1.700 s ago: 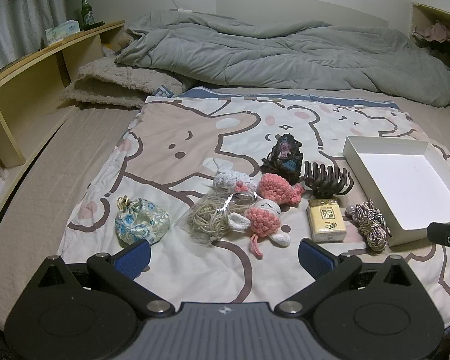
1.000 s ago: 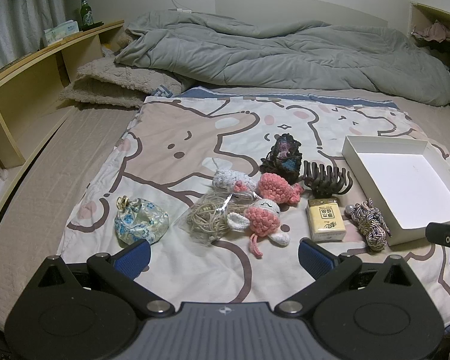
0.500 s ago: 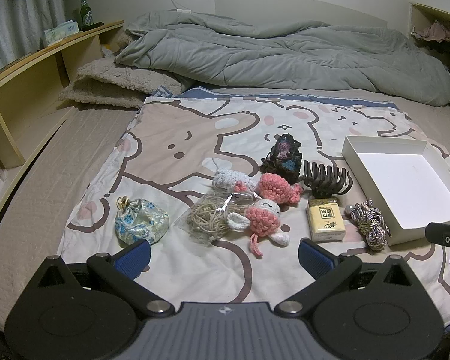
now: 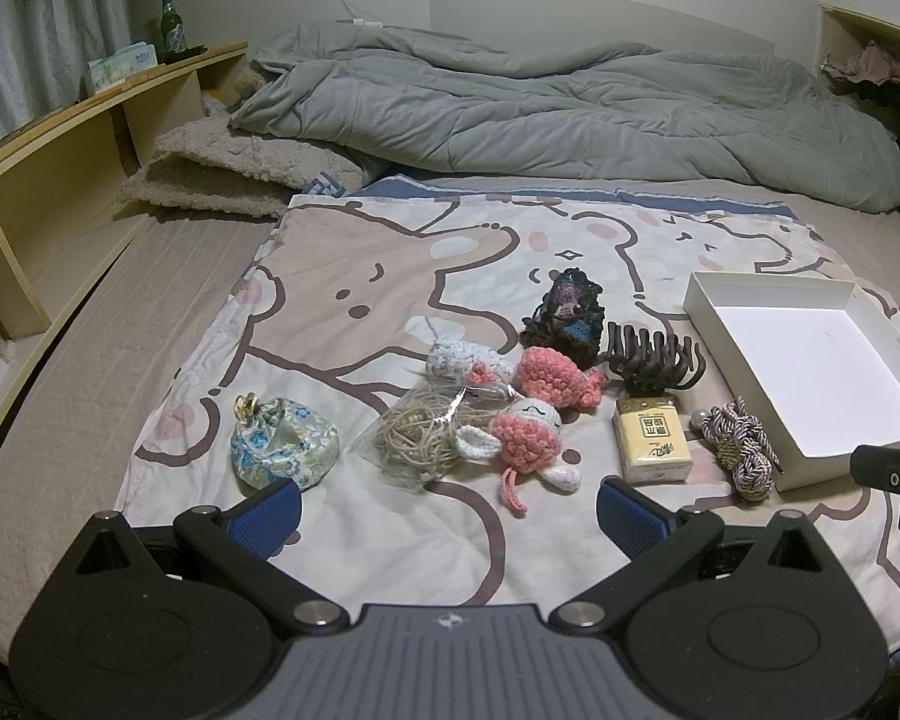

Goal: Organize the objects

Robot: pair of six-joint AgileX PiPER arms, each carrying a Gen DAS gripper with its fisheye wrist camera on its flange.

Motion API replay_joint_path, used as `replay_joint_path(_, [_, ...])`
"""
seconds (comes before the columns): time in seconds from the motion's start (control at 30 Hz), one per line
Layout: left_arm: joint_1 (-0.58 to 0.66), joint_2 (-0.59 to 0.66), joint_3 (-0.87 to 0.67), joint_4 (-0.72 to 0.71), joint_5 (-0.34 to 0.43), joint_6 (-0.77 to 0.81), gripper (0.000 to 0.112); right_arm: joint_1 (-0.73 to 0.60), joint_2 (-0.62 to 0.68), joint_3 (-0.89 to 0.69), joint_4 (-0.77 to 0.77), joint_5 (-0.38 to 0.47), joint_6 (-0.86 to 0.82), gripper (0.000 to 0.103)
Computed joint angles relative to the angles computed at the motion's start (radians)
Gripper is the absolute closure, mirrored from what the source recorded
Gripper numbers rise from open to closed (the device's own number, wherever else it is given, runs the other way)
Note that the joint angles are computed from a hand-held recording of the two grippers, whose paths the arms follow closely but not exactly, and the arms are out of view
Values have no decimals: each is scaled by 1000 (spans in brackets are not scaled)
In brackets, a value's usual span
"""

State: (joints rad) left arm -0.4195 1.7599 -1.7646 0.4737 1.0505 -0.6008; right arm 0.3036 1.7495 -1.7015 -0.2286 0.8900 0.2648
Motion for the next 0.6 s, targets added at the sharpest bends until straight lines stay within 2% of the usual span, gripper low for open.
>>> replay_joint_path(0.6, [0,-1,-2,-1,1,0,9,-1,3,-7,0,6,-7,0])
